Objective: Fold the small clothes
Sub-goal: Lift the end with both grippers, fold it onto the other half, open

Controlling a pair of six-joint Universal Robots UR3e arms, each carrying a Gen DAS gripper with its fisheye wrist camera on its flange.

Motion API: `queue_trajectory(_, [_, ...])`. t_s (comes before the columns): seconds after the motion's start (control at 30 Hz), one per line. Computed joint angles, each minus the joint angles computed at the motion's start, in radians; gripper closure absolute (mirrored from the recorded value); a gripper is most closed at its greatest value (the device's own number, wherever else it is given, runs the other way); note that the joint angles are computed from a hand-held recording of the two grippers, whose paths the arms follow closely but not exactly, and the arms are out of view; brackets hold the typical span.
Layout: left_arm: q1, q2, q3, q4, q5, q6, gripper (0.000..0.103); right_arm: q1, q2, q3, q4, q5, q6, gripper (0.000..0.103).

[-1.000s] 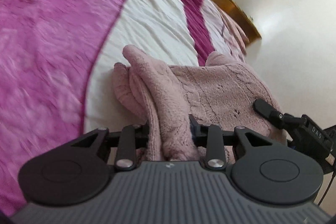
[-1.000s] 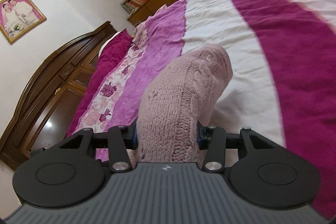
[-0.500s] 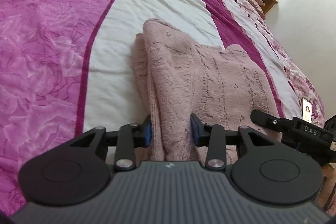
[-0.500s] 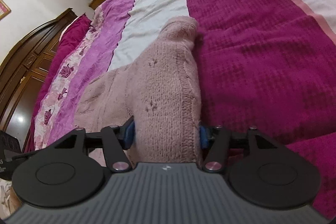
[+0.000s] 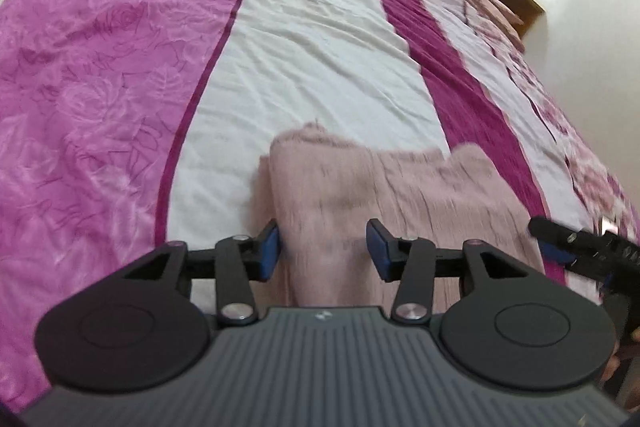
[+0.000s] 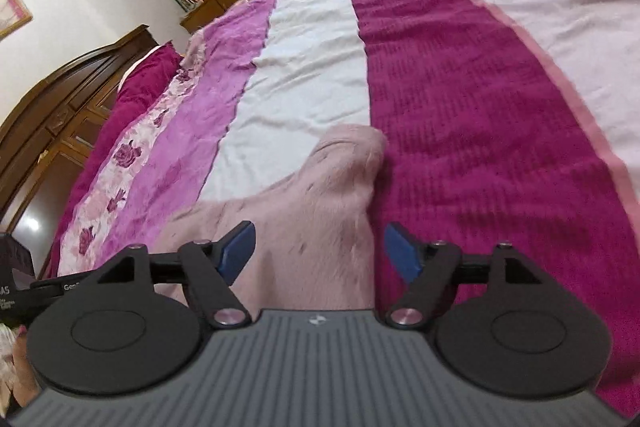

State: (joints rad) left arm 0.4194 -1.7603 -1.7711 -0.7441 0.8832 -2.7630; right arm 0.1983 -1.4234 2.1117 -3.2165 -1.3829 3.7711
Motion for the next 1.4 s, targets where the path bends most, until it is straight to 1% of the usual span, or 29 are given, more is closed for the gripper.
queue_trajectory(0.07, [-0.024, -0.055, 0.046, 0.017, 0.008, -0.055, 0.057, -0.056, 0.08, -0.054, 0.015, 0.091, 0.016, 0.025])
queue_trajectory(0.1, [-0.032, -0.076, 0.064, 0.012, 0.004, -0.062, 0.057, -0.084, 0.123, -0.073, 0.008, 0.15, 0.027, 0.025])
queue_trajectory(0.13, [-0.04, -0.092, 0.069, 0.029, 0.001, -0.069, 0.067, -0.113, 0.171, -0.083, -0.022, 0.222, 0.045, 0.025])
queue_trajectory(0.17, [-0.048, -0.103, 0.066, 0.056, 0.0, -0.068, 0.079, -0.127, 0.215, -0.087, -0.076, 0.267, 0.058, 0.027])
queue_trajectory(0.2, [-0.052, -0.107, 0.057, 0.086, -0.005, -0.068, 0.079, -0.133, 0.251, -0.099, -0.119, 0.298, 0.056, 0.041])
queue_trajectory(0.27, [-0.056, -0.1, 0.014, 0.182, -0.008, -0.066, 0.081, -0.102, 0.278, -0.134, -0.15, 0.251, 0.035, 0.056])
queue_trajectory(0.3, [-0.057, -0.096, -0.007, 0.234, -0.01, -0.064, 0.081, -0.094, 0.289, -0.13, -0.216, 0.243, 0.032, 0.059])
queue_trajectory(0.37, [-0.063, -0.106, -0.023, 0.301, -0.001, -0.064, 0.082, -0.08, 0.304, -0.123, -0.317, 0.226, 0.021, 0.059])
queue_trajectory(0.4, [-0.067, -0.119, -0.02, 0.318, 0.01, -0.065, 0.082, -0.066, 0.304, -0.131, -0.319, 0.197, 0.006, 0.059])
queue_trajectory(0.5, [-0.072, -0.17, -0.013, 0.378, 0.034, -0.058, 0.081, -0.013, 0.33, -0.204, -0.208, 0.069, -0.038, 0.058])
queue_trajectory(0.53, [-0.063, -0.185, -0.001, 0.359, 0.018, -0.06, 0.081, -0.008, 0.345, -0.222, -0.176, 0.047, -0.032, 0.058])
queue_trajectory(0.57, [-0.052, -0.195, 0.007, 0.341, -0.002, -0.068, 0.08, -0.01, 0.362, -0.225, -0.175, 0.044, -0.014, 0.056])
queue_trajectory(0.63, [-0.035, -0.196, 0.02, 0.297, -0.027, -0.061, 0.079, -0.026, 0.372, -0.207, -0.204, 0.066, 0.025, 0.053])
queue_trajectory(0.67, [-0.029, -0.187, 0.022, 0.273, -0.033, -0.049, 0.077, -0.027, 0.363, -0.211, -0.184, 0.067, 0.029, 0.051])
queue_trajectory(0.77, [-0.024, -0.153, 0.043, 0.191, -0.03, -0.029, 0.076, 0.005, 0.32, -0.223, -0.101, 0.01, -0.002, 0.044])
queue_trajectory(0.83, [-0.013, -0.11, 0.036, 0.141, -0.034, -0.005, 0.077, 0.025, 0.275, -0.211, -0.068, -0.025, -0.01, 0.041])
queue_trajectory(0.9, [-0.002, -0.046, 0.011, 0.091, -0.025, 0.036, 0.07, 0.044, 0.216, -0.175, -0.051, -0.061, -0.018, 0.041])
queue_trajectory(0.93, [0.004, -0.015, -0.004, 0.07, -0.021, 0.057, 0.063, 0.055, 0.181, -0.152, -0.042, -0.082, -0.022, 0.041])
queue_trajectory(0.97, [0.013, 0.021, -0.027, 0.056, -0.017, 0.076, 0.059, 0.065, 0.138, -0.115, -0.043, -0.099, -0.022, 0.041])
queue_trajectory(1.03, [0.038, 0.104, -0.081, 0.018, -0.023, 0.123, 0.056, 0.072, 0.062, -0.039, -0.064, -0.11, -0.017, 0.041])
queue_trajectory(1.13, [0.079, 0.222, -0.142, -0.092, -0.035, 0.205, 0.051, 0.089, -0.051, 0.073, -0.08, -0.138, 0.008, 0.041])
queue_trajectory(1.23, [0.116, 0.328, -0.203, -0.197, -0.035, 0.299, 0.051, 0.11, -0.164, 0.172, -0.066, -0.166, 0.036, 0.044])
queue_trajectory(1.27, [0.122, 0.356, -0.224, -0.216, -0.028, 0.321, 0.051, 0.121, -0.19, 0.197, -0.066, -0.178, 0.041, 0.051])
queue_trajectory(1.3, [0.125, 0.381, -0.249, -0.218, -0.011, 0.336, 0.051, 0.131, -0.208, 0.212, -0.057, -0.185, 0.043, 0.054])
queue_trajectory(1.33, [0.123, 0.4, -0.275, -0.201, 0.011, 0.344, 0.051, 0.138, -0.219, 0.222, -0.047, -0.183, 0.04, 0.055])
queue_trajectory(1.37, [0.118, 0.416, -0.31, -0.157, 0.042, 0.345, 0.048, 0.147, -0.216, 0.229, -0.047, -0.175, 0.035, 0.059])
queue_trajectory(1.4, [0.107, 0.418, -0.342, -0.1, 0.083, 0.345, 0.048, 0.155, -0.208, 0.228, -0.042, -0.166, 0.035, 0.062])
